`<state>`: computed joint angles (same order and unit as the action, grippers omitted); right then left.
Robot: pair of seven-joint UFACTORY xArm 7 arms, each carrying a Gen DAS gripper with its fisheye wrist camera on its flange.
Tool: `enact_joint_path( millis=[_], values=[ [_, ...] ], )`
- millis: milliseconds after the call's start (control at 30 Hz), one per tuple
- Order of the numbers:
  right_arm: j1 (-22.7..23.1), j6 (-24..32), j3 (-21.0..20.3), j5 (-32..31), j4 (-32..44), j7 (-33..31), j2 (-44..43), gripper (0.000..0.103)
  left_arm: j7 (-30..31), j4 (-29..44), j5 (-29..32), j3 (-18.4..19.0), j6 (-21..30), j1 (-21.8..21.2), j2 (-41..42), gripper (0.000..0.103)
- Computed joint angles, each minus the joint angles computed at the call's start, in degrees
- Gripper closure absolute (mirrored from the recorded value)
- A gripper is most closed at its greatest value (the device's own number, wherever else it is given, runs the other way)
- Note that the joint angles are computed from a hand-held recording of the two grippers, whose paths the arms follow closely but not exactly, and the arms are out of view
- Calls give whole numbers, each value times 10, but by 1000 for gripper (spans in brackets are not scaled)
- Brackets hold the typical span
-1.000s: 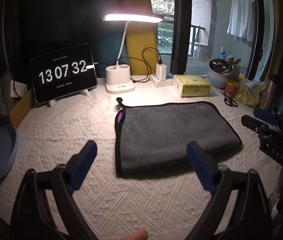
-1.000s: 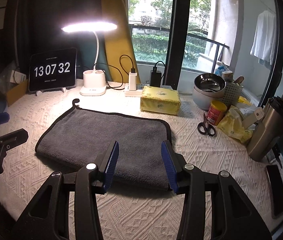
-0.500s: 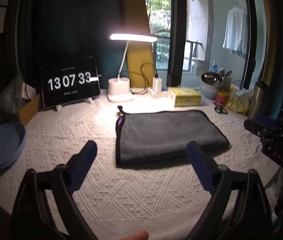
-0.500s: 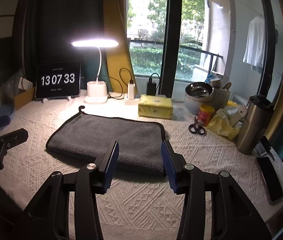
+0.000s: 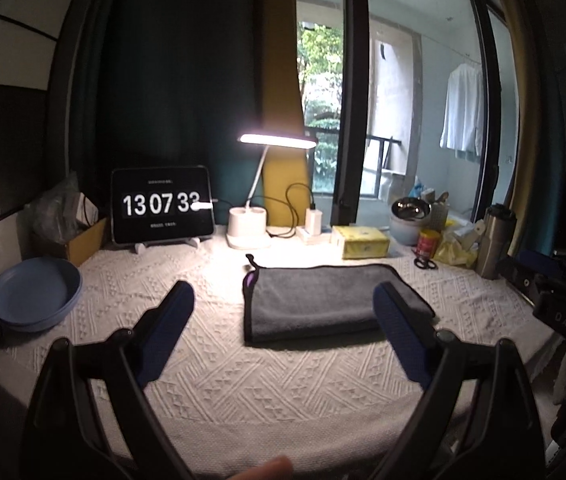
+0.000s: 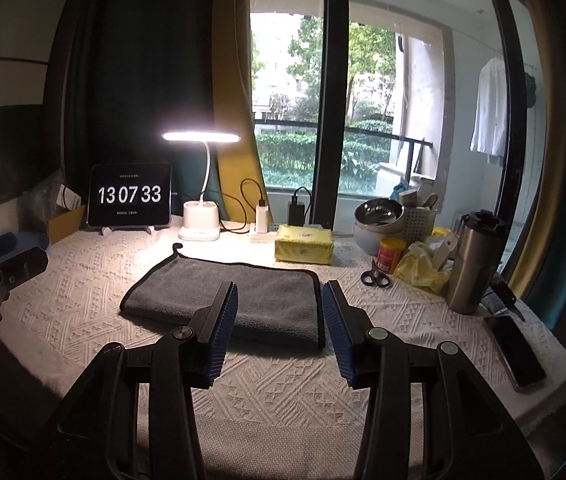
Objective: Fold towel
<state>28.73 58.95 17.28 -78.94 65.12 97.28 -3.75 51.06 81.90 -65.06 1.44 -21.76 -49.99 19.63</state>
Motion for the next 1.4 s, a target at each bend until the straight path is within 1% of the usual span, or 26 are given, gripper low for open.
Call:
enact_joint_path(
  millis=[100, 200, 300, 367, 567, 633, 967, 1400],
  values=[
    [6, 21, 9, -8, -10, 8, -11, 56, -88, -47, 90, -48, -38, 46, -19, 11],
    [9, 35, 16, -7, -21, 14, -23, 56, -128, -77, 125, -65, -80, 60, -32, 11],
    [9, 43, 25, -10, -34, 23, -36, 56, -179, -113, 183, -92, -128, 85, -45, 11],
    [9, 48, 30, -12, -39, 26, -39, 56, -192, -125, 199, -101, -141, 93, -49, 11],
    [7, 44, 33, -11, -42, 29, -40, 56, -171, -127, 180, -106, -131, 92, -52, 11],
    [6, 42, 33, -12, -43, 30, -40, 56, -162, -125, 172, -106, -134, 89, -51, 11],
    [6, 47, 34, -11, -46, 35, -41, 56, -164, -127, 179, -112, -131, 90, -50, 11],
    [5, 45, 35, -8, -49, 36, -44, 56, -163, -127, 181, -109, -124, 86, -52, 11]
  ],
)
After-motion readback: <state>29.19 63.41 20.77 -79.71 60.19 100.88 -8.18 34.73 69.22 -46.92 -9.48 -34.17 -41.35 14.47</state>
